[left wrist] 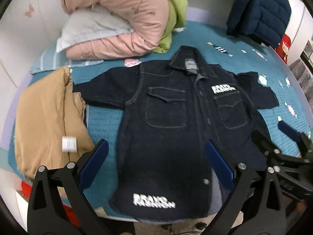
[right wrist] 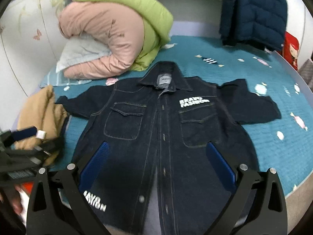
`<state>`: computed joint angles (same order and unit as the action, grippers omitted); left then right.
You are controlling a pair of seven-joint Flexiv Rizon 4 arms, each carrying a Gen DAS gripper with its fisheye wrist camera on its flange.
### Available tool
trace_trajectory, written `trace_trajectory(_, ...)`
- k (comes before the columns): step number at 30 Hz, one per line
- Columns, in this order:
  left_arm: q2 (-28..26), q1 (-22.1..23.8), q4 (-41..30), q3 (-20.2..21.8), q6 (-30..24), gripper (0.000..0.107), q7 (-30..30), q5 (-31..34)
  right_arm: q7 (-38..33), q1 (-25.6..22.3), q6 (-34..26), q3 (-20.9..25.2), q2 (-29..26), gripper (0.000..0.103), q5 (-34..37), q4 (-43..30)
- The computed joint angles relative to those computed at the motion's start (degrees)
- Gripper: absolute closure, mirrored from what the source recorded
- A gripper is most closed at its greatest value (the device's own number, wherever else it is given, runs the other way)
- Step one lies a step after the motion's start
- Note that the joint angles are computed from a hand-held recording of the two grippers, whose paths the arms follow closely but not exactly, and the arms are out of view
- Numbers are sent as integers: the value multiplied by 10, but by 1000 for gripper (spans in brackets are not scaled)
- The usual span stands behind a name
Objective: Fold large clothes
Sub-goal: 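Lower both grippers toward the jacket's sleeve and front panel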
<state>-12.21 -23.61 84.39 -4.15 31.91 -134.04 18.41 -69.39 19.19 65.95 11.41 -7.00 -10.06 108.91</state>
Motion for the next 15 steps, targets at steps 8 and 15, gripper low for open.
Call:
trace_trajectory(8, -25, 109, -52, 53, -47, 8, 87, -45, -14, 32, -13, 6, -179, 7, 10, -168)
trace_trajectory(15, -83, 216, -86, 79, -76, 8, 127, -136, -32, 68, -17, 2, -281, 7, -5, -269)
